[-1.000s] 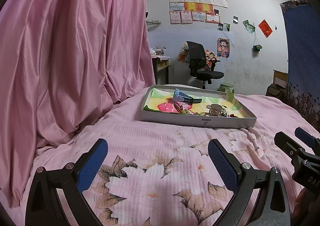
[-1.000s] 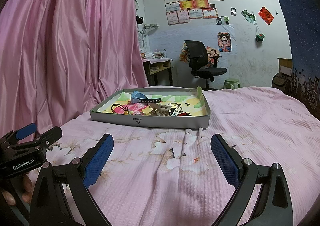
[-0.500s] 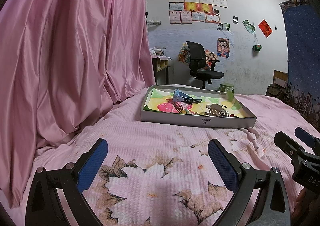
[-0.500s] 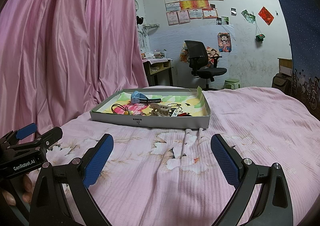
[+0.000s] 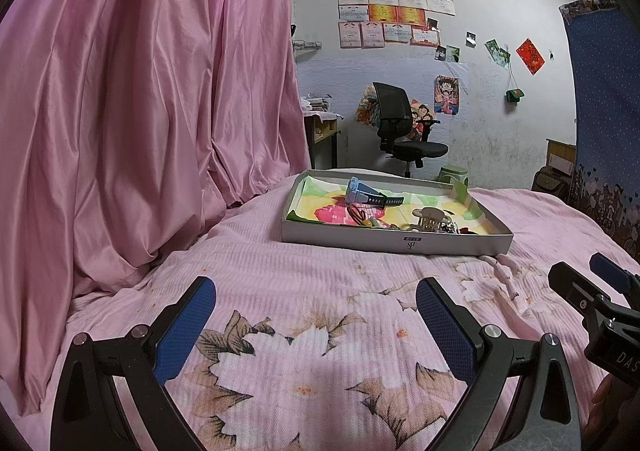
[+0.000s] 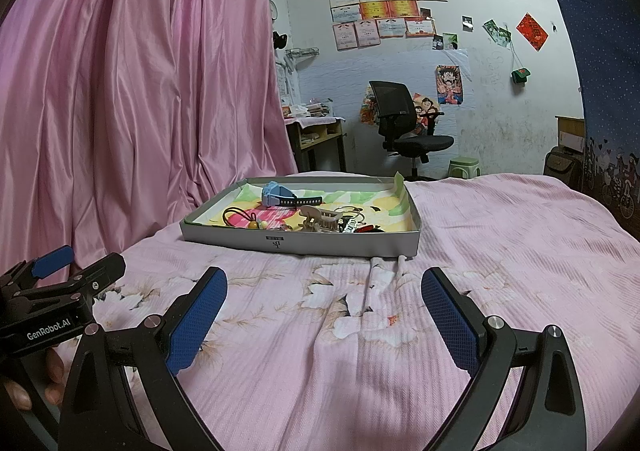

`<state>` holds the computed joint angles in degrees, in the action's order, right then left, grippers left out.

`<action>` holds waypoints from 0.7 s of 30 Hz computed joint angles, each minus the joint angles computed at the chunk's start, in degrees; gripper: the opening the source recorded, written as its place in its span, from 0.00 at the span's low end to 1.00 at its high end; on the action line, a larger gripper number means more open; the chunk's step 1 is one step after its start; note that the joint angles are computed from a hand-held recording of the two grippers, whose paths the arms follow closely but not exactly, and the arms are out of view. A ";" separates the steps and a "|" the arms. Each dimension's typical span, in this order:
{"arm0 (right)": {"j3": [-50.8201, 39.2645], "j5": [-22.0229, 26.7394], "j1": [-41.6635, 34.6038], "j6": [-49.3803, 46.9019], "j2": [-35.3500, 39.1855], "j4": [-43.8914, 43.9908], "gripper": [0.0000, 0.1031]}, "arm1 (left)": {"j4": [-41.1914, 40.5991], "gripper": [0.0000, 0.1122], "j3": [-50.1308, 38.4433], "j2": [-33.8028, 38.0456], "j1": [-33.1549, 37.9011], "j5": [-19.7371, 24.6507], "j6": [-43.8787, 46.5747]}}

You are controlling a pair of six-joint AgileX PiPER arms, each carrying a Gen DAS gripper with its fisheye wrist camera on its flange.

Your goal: Organize jewelry

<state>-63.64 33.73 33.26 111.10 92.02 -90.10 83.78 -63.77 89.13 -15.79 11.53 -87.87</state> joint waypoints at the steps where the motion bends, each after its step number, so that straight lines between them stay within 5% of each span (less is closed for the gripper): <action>1: 0.00 0.00 0.00 -0.05 -0.02 0.05 0.93 | -0.01 0.90 -0.02 0.01 -0.18 0.15 -0.03; 21: 0.02 0.06 0.08 0.13 0.08 -0.08 0.93 | 0.14 0.90 0.00 0.00 -0.49 0.49 -0.19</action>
<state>-63.63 33.79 33.34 111.23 92.10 -90.19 83.92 -63.76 89.13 -16.28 12.02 -88.06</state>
